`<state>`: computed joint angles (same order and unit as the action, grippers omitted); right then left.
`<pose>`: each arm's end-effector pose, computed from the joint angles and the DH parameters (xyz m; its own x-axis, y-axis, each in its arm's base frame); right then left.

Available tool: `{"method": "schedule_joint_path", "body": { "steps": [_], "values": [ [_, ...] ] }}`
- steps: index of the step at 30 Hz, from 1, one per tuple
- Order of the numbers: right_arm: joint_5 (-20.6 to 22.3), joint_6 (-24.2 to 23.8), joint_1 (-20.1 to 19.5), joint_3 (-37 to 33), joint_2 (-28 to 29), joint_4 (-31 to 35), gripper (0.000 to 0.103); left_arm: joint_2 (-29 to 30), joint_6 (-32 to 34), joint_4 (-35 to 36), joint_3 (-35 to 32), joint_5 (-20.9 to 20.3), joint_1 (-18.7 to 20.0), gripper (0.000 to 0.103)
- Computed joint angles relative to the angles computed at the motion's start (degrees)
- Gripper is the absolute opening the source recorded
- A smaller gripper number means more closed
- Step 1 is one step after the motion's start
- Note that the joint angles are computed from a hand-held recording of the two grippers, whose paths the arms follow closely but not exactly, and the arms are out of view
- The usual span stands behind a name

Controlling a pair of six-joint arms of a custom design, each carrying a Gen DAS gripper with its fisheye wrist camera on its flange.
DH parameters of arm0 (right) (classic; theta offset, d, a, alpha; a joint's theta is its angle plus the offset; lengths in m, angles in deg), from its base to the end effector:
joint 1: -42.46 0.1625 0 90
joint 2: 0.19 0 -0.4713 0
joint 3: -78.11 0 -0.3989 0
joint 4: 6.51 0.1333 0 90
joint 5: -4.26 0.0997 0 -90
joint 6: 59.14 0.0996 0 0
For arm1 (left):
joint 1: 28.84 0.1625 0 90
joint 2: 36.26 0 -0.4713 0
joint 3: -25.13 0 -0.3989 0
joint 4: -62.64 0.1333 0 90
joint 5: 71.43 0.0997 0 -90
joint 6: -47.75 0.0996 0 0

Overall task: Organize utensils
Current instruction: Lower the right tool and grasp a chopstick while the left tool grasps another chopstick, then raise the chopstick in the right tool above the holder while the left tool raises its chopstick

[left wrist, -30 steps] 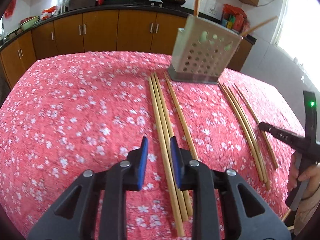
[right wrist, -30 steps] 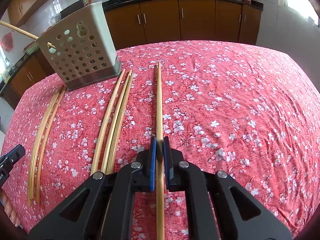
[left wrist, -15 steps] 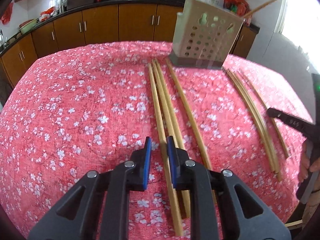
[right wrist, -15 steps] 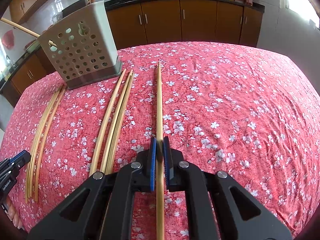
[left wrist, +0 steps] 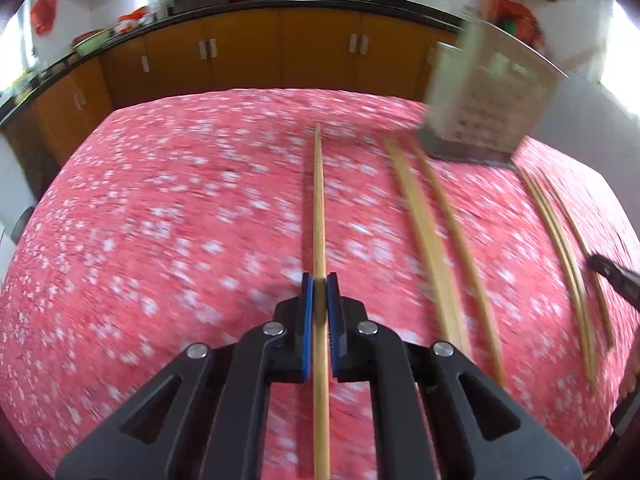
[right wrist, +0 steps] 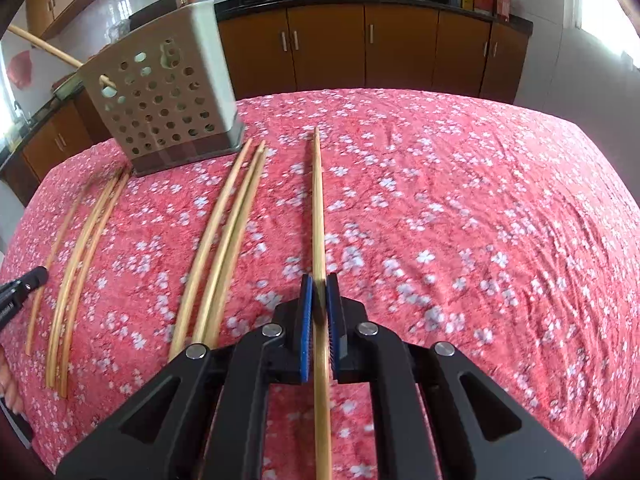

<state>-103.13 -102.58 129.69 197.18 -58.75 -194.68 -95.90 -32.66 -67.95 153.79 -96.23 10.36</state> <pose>0.0754 -0.5835 0.2031 -0.7120 -0.3778 0.5919 -0.6216 0.7313 -0.2809 -0.2064 -0.4570 0.1125 -0.6603 -0.4484 -0.6024 0.1824 0.6824 -0.7078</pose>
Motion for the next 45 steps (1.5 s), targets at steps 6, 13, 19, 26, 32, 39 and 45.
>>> {"method": "schedule_joint_path", "body": {
  "steps": [6, 13, 19, 26, 32, 39, 45],
  "values": [
    [1.35, 1.39, -0.97, -1.21, 0.36, -0.74, 0.008, -2.77, 2.46, -9.68, 3.98, 0.15, 0.64, 0.009],
    [1.53, 1.51, -1.05, -1.08, 0.16, -0.54, 0.009, -2.92, 3.42, -12.95, 5.04, -0.16, 0.40, 0.009],
    [1.81, 1.81, -1.21, -1.22, -0.08, 0.10, 0.009, -2.98, 2.47, -11.26, 4.68, -0.10, 0.29, 0.009],
    [2.11, 2.41, -1.23, -1.27, -0.09, 0.42, 0.009, -2.63, 2.44, -10.87, 4.16, -0.04, 0.44, 0.009],
    [2.48, 2.73, -1.39, -0.74, -0.66, 0.67, 0.009, -2.49, 0.83, -4.65, 2.48, 0.13, 0.40, 0.009],
    [3.30, 1.60, -2.44, 1.81, -2.58, 0.09, 0.009, -3.06, -3.35, 0.73, 3.33, -1.12, -2.01, 0.009],
    [3.11, 1.76, -2.25, 2.07, -2.97, -0.31, 0.008, -3.23, -5.09, 4.58, 2.81, -1.44, -2.63, 0.008]
  ]
}}
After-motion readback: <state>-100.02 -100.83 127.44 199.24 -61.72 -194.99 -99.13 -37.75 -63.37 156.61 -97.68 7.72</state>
